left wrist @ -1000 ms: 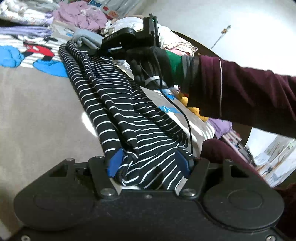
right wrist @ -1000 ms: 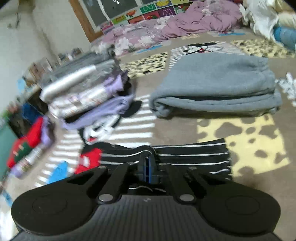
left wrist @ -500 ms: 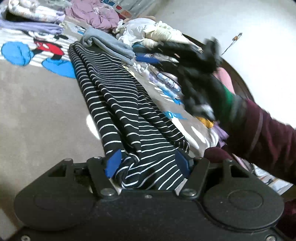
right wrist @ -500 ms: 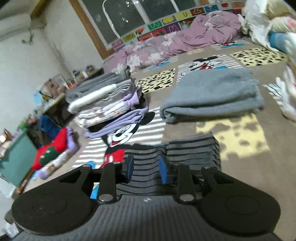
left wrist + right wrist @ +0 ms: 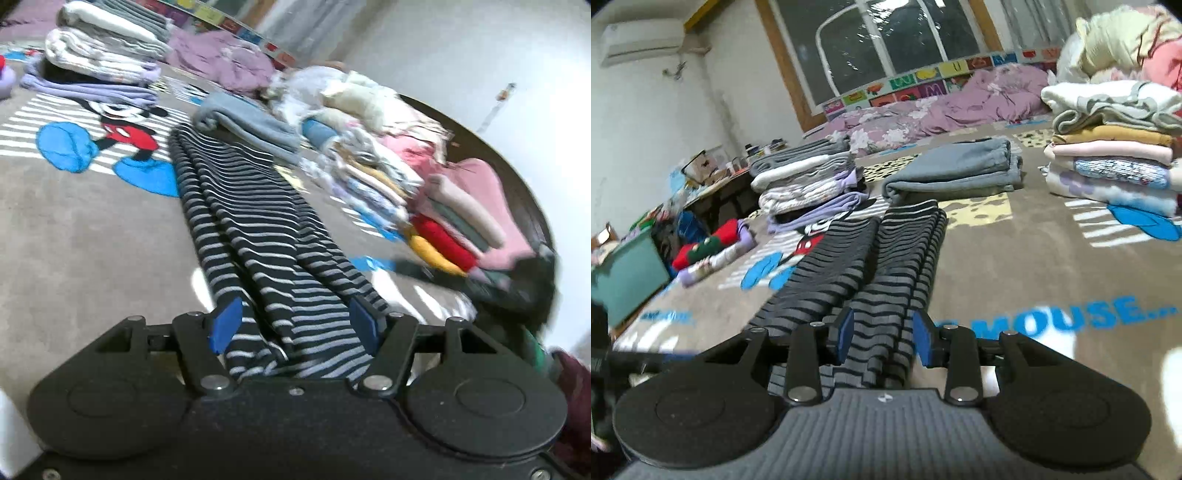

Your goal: Fold clothes

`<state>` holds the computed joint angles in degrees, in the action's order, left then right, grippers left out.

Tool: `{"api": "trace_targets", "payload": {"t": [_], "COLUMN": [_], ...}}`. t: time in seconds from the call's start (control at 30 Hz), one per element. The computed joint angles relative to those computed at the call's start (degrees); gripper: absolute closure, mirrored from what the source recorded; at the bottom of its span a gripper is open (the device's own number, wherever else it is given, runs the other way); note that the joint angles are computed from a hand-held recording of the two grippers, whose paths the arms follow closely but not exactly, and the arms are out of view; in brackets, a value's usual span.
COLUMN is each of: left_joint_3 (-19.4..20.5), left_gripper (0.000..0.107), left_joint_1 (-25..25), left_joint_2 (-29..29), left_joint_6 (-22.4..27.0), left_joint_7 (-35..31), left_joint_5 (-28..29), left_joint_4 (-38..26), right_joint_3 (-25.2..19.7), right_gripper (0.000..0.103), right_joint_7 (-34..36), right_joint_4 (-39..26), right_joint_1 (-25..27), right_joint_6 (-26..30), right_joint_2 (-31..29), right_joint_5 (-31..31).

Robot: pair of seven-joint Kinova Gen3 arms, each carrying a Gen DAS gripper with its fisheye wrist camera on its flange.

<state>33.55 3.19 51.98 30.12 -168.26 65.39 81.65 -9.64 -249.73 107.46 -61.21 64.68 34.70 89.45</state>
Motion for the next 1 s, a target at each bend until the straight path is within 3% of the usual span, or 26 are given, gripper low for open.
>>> {"api": "trace_targets", "payload": {"t": [0.1,0.2,0.27,0.37,0.43,0.5,0.63,0.77,0.83,0.9,1.0], "left_joint_3": [1.07,-5.32,-7.52,-4.04,-3.85,-5.04,-5.18,0.35,4.81,8.1,11.72], "left_gripper": [0.052,0.061,0.065,0.072,0.075,0.104,0.104,0.102,0.087,0.068,0.066], "left_joint_1": [0.6,4.66,6.04,5.0,5.62,7.06,7.9,5.21,2.54,0.28,-2.57], "left_joint_2": [0.74,0.5,1.25,2.46,2.22,1.25,0.34,0.85,0.46,-0.23,-2.09], "left_joint_6": [-3.01,-1.41,-0.16,-2.28,-3.66,-5.76,-9.88,-13.9,-17.01,-19.55,-24.41], "left_joint_7": [5.09,12.08,16.74,22.69,24.3,26.44,28.21,25.52,21.98,19.71,15.92], "left_joint_5": [-0.69,1.71,1.55,-4.54,-7.14,-9.97,-13.96,-16.27,-17.72,-20.0,-25.05], "left_joint_4": [-1.09,-4.05,-6.27,-7.95,-8.37,-8.25,-7.14,-5.19,-2.52,0.03,4.86], "right_joint_3": [-0.26,-1.31,-2.27,-1.83,-1.05,-1.2,-1.65,1.0,0.94,-2.96,-10.73], "right_gripper": [0.066,0.066,0.066,0.066,0.062,0.061,0.061,0.061,0.061,0.061,0.061], "right_joint_7": [-2.12,-4.47,-4.18,-4.37,-6.2,-8.05,-9.64,-2.07,2.6,7.26,14.25], "right_joint_4": [-0.47,0.23,0.29,0.6,1.3,1.95,2.4,0.06,-1.19,-2.33,-3.78], "right_joint_1": [-3.73,-4.95,-5.12,-6.45,-7.59,-8.09,-8.11,-9.53,-9.47,-7.01,-2.26], "right_joint_6": [4.19,2.91,2.92,3.5,3.71,4.42,4.63,2.52,2.93,6.06,11.92], "right_joint_2": [2.51,3.3,3.43,3.54,3.59,3.73,4.08,4.39,4.66,5.2,6.4], "right_joint_5": [-1.0,-1.44,-1.7,-1.37,-1.83,-2.11,-3.55,-6.88,-7.85,-7.65,-6.46]}}
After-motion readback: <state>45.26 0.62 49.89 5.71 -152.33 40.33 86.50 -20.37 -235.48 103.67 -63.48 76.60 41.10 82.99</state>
